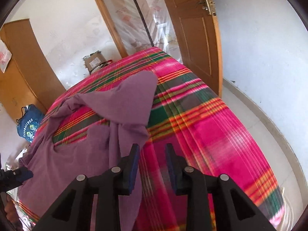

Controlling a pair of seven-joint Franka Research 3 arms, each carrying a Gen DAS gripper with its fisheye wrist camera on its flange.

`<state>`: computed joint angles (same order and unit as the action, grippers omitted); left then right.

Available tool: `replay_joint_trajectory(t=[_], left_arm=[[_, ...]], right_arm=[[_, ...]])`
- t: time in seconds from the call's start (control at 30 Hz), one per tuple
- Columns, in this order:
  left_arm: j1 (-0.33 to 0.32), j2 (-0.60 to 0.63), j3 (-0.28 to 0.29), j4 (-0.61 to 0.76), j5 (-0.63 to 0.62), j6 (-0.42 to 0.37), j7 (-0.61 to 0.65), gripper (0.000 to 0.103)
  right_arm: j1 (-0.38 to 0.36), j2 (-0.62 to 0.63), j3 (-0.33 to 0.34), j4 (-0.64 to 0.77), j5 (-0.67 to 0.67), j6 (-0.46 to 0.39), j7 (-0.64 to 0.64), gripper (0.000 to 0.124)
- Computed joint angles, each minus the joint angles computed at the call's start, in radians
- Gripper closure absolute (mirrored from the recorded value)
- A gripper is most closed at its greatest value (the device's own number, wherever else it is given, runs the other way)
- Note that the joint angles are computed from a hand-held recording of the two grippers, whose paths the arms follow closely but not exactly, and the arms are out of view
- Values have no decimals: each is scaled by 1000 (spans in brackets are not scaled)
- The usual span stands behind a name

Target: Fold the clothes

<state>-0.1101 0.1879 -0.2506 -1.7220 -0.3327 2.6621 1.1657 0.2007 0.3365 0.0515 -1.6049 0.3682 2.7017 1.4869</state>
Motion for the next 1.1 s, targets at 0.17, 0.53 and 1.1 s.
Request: replay_joint_trajectory(t=[0.17,0.53,1.1], left_arm=[[-5,185,-33,264,14,-148,68,60],[-15,413,-74,603,29,-333,98,60],[16,355,-101,473,-39,-283,207,59]], right_arm=[[7,135,0,213,-57,-134,-47,84],[61,230,-61,369,-215,-189,40,85],[58,372,-103,647,-294,-227,167,109]])
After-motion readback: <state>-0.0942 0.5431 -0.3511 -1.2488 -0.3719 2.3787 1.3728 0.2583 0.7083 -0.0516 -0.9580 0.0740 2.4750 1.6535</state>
